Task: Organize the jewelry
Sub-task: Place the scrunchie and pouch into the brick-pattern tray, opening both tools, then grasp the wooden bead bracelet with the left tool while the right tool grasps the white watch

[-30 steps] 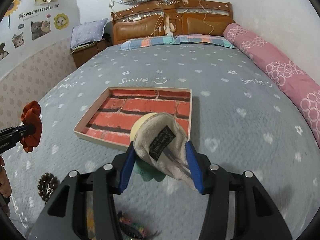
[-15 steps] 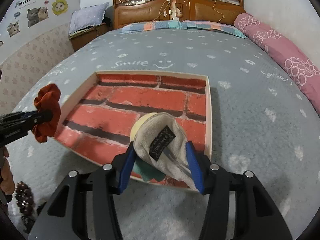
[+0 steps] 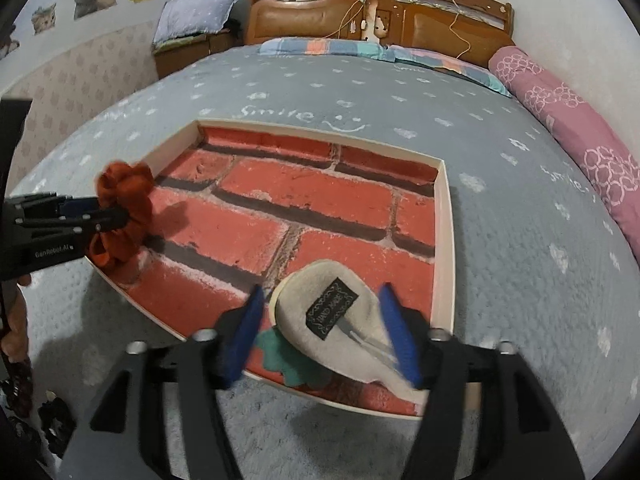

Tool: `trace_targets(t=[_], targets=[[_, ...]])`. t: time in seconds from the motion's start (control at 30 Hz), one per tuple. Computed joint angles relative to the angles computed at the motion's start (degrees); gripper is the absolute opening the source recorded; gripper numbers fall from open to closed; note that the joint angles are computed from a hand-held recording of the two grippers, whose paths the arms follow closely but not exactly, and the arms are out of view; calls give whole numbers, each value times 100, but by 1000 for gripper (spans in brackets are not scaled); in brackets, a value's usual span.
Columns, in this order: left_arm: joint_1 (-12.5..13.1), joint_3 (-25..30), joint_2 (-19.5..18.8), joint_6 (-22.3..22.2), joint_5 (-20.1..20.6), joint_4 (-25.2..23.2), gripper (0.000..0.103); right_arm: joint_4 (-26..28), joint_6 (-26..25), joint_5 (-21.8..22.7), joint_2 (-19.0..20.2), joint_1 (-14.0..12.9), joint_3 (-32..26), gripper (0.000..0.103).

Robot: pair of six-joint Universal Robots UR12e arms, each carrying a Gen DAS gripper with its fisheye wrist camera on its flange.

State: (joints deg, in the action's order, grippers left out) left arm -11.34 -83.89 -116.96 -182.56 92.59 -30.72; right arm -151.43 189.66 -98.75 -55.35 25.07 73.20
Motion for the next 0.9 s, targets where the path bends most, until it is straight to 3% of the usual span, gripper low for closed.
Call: trace_targets(t=[0.17, 0.33, 0.57, 0.9], targets=[[-1, -216, 224, 14, -75, 194, 58, -222, 374, 170, -194, -67, 202, 69], [14, -668, 628, 10, -98, 626, 80, -439, 598, 195, -499, -47, 539, 74], [49, -1446, 1412, 18, 25, 1025, 88, -628, 560, 11, -1025, 114, 1081, 76], [166, -2326, 2371, -439, 162, 1188, 92, -839, 756, -17, -1553, 285, 1758, 76]])
